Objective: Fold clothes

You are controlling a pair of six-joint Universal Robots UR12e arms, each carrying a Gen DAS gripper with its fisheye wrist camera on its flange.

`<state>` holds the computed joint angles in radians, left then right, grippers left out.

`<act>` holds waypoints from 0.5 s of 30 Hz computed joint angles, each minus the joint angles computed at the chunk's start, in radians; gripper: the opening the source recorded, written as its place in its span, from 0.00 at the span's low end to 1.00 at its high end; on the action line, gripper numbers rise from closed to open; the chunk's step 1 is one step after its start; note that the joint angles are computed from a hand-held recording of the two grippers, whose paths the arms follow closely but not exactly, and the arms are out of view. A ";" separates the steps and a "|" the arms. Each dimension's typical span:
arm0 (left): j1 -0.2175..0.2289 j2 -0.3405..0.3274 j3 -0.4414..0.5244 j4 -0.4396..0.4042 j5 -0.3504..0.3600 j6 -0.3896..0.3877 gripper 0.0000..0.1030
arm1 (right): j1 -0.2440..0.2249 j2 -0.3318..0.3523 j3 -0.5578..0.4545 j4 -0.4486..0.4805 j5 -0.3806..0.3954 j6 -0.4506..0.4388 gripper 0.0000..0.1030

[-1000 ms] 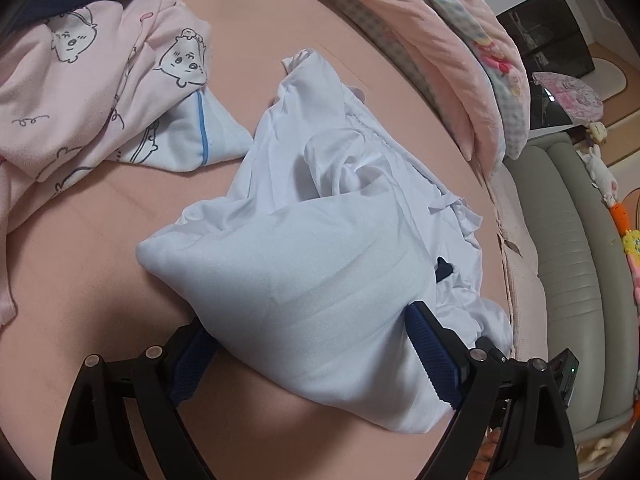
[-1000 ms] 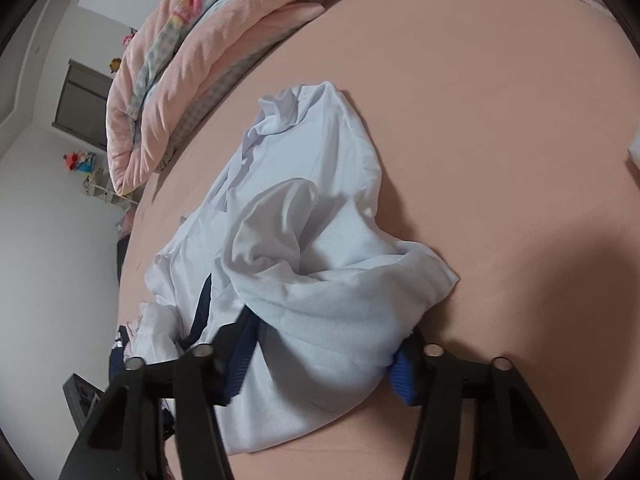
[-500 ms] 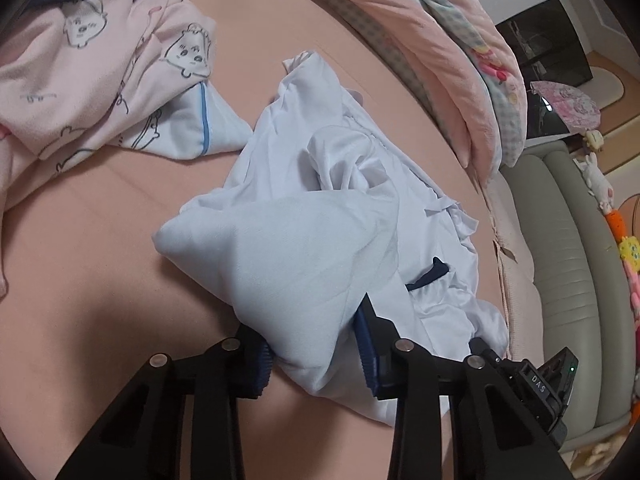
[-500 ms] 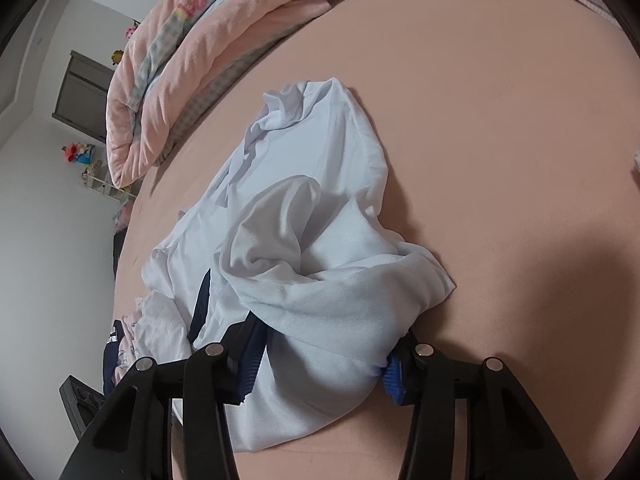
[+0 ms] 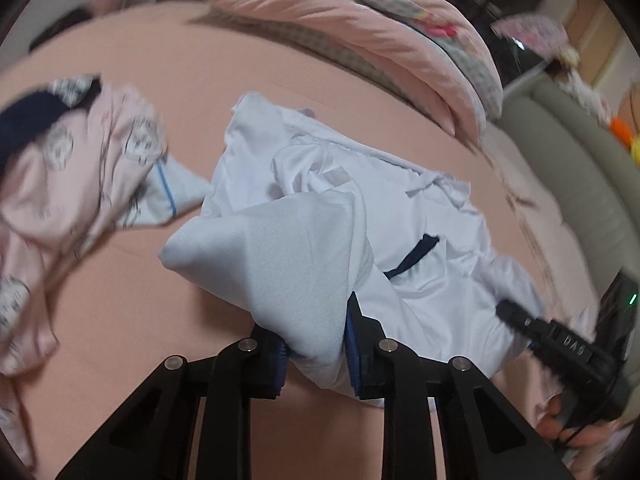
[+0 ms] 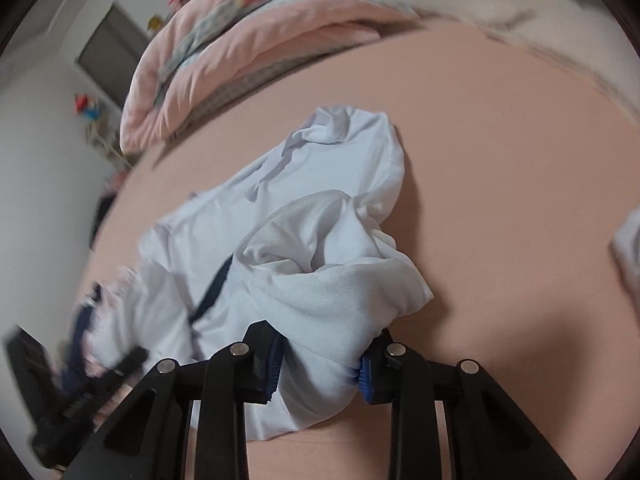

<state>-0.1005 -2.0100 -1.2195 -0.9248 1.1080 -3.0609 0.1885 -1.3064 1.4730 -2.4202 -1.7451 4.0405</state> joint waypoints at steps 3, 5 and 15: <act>0.015 0.007 -0.015 0.017 -0.057 -0.042 0.20 | 0.008 -0.002 -0.005 0.013 -0.026 -0.001 0.26; 0.028 0.011 -0.022 0.025 -0.103 -0.076 0.19 | 0.011 -0.007 -0.003 0.013 -0.036 0.016 0.24; 0.060 0.033 -0.036 -0.028 -0.197 -0.132 0.19 | 0.008 -0.055 0.027 0.017 0.004 0.052 0.23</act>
